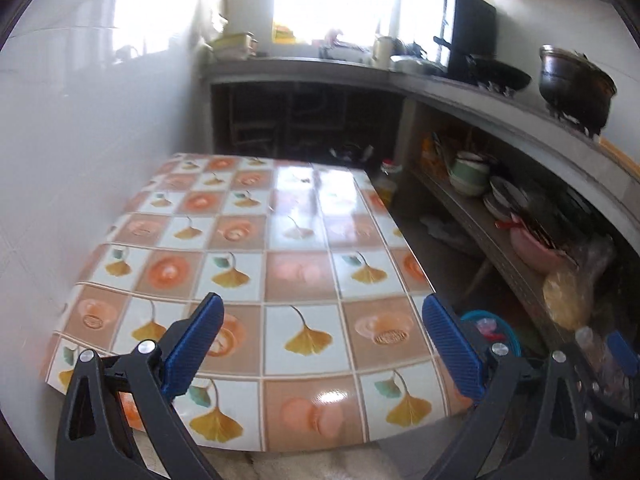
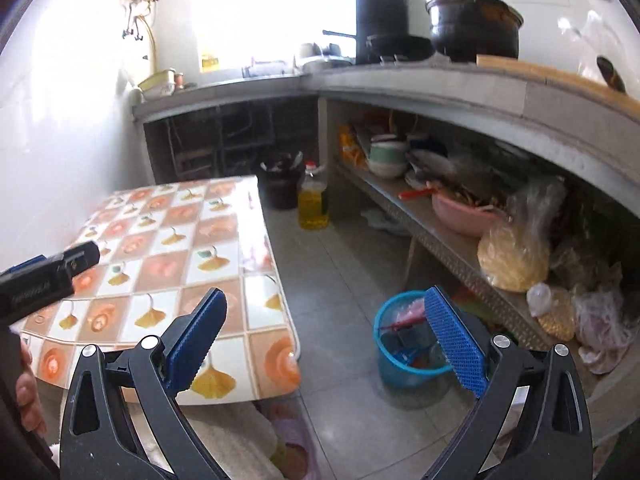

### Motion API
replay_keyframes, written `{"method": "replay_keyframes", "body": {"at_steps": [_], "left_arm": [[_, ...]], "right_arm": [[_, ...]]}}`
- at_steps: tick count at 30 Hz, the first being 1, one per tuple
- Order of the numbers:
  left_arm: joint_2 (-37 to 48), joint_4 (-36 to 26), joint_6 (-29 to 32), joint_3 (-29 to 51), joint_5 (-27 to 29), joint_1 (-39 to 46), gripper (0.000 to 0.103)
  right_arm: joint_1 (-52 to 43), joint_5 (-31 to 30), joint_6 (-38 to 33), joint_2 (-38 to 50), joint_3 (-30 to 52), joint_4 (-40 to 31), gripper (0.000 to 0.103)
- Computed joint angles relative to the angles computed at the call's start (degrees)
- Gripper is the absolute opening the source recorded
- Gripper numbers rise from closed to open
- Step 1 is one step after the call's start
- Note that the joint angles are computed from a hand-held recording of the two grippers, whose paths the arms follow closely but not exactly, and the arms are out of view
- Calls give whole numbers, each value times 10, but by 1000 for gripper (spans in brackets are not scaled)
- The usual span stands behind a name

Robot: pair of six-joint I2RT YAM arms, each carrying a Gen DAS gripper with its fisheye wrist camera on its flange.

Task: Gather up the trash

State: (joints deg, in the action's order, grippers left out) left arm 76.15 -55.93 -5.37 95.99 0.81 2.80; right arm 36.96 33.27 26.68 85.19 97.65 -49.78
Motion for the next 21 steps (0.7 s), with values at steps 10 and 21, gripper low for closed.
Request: {"method": "replay_keyframes", "body": {"at_steps": [10,21], "left_arm": [[2,-92,16,-6,-17,-10,97],[1,-134,23,-33,-45,-44,97]], "right_arm": [[2,-23,26,47,54,-78,95],[3,-45,27,65,57,-101,95]]}}
